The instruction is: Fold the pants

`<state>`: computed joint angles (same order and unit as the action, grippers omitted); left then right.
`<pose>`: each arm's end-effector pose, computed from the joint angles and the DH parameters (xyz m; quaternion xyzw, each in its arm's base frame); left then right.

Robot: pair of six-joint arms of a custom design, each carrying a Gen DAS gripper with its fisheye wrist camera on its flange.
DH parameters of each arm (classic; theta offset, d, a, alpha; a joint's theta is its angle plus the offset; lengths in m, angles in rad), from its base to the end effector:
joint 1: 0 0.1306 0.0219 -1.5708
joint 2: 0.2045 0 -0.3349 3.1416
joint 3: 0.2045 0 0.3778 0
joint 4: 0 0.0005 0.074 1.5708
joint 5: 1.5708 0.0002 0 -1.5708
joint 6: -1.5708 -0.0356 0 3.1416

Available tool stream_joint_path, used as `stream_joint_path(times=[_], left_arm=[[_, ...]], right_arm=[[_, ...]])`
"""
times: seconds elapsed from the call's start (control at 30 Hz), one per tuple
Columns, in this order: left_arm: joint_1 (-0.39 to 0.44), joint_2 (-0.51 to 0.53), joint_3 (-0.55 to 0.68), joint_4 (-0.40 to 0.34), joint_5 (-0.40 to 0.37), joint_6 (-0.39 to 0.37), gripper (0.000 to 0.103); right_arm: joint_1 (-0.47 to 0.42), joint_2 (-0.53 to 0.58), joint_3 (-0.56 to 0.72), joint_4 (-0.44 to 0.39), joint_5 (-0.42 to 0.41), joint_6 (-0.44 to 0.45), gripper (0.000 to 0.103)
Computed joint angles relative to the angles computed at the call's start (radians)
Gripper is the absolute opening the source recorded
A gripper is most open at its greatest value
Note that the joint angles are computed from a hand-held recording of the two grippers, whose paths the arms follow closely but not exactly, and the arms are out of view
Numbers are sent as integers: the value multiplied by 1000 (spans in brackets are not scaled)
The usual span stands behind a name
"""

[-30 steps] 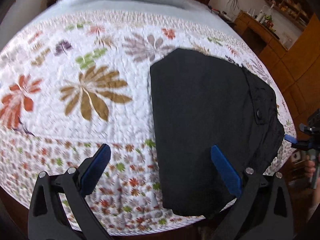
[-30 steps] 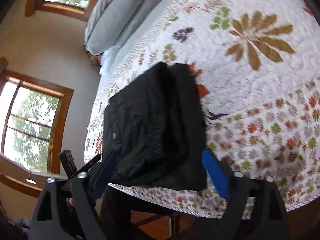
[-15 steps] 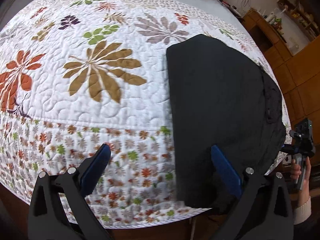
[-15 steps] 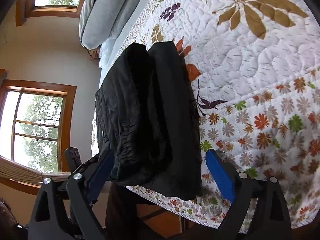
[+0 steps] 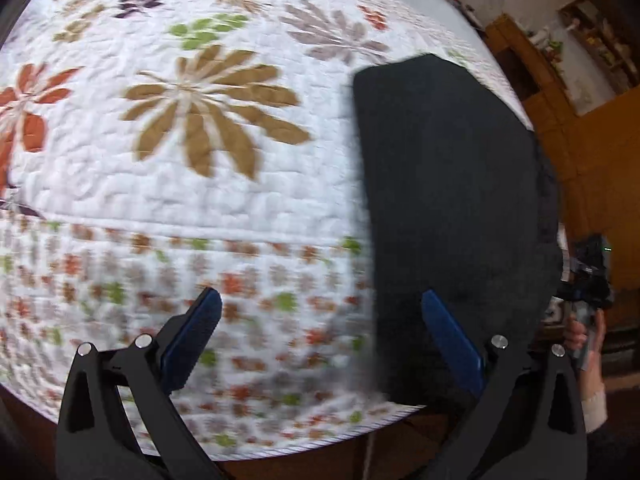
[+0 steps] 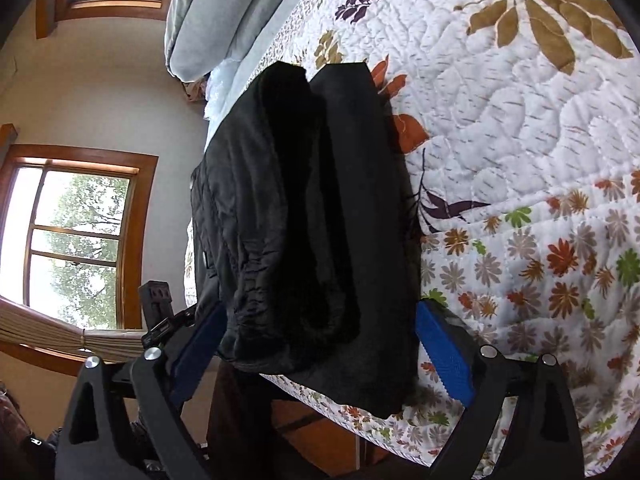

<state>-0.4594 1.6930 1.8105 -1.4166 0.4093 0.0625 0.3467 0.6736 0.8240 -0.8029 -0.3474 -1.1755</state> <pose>0.4712 -0.2495 0.3893 0.2182 0.9456 -0.2288 0.0762 0.2470 0.1016 0.3795 0.2854 0.8390 0.4132 0.2092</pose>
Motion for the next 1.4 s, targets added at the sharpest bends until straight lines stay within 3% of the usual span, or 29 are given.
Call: stream_joint_path(times=[0.13,0.43,0.63,0.93,1.03,1.3,1.4], left_arm=[[10,28,3,-15,53,-13,100],[-16,82,61,-48,-9,-144,100],[-40,54,7,39,-74,-169,100],[-30,117,82,-28,58,-104,97],[-48,140,115,-78,-4,-135,98],[-111,200,208,-143,-188,-120,99],[-121,189,188,-145,-215,-151,99]], right_arm=[[12,27,12,13,8,-16,95],[-3,61,39,-6,-12,8,95],[4,91,55,-6,-9,11,96],[6,122,65,0,-11,9,97],[8,134,72,3,-10,10,98],[0,141,100,-24,-28,52,98],[-5,144,104,-27,-39,64,99]])
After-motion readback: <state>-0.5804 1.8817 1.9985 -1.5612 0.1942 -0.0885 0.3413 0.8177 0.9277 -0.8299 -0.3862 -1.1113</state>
